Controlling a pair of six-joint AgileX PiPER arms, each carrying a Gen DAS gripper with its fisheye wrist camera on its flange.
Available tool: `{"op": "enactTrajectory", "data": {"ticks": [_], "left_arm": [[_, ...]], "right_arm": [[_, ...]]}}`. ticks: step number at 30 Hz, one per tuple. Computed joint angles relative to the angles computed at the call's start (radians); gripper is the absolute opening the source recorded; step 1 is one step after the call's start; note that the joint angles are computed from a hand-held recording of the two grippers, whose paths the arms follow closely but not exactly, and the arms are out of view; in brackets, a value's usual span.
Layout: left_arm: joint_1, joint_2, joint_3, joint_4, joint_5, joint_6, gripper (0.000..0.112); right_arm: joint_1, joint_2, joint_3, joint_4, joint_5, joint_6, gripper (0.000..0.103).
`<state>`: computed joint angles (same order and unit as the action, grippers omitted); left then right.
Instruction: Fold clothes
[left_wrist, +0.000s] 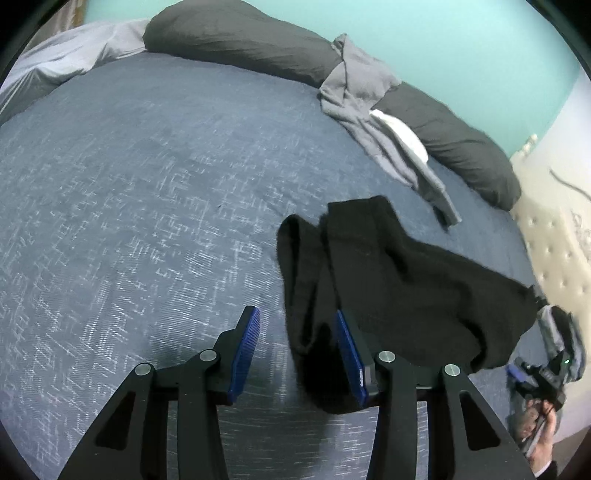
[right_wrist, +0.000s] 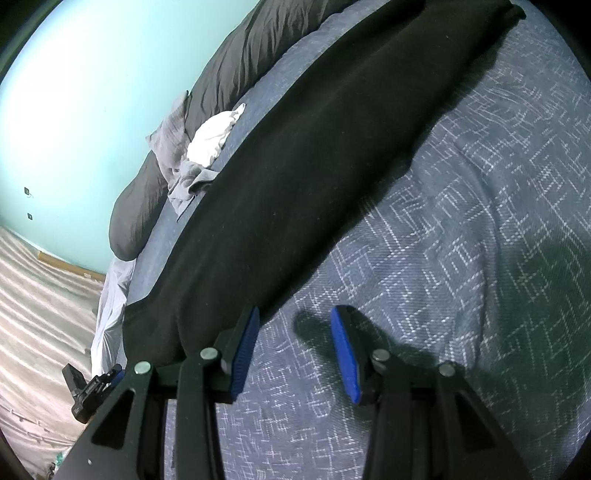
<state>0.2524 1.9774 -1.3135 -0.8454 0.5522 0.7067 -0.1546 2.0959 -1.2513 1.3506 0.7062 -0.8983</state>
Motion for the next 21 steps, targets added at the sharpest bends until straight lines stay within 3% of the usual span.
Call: {"op": "enactTrajectory", "data": {"ticks": [5, 10, 21], "left_arm": [[-0.03, 0.036, -0.031, 0.041, 0.008, -0.005, 0.031], [-0.028, 0.034, -0.017, -0.018, 0.012, 0.076, 0.016], [0.004, 0.004, 0.02, -0.097, 0.056, 0.202, 0.003]], "right_arm": [[0.003, -0.002, 0.001, -0.001, -0.006, 0.0, 0.041], [-0.002, 0.002, -0.001, -0.003, 0.001, -0.006, 0.041], [0.001, 0.005, 0.004, 0.015, 0.0, -0.009, 0.041]]}}
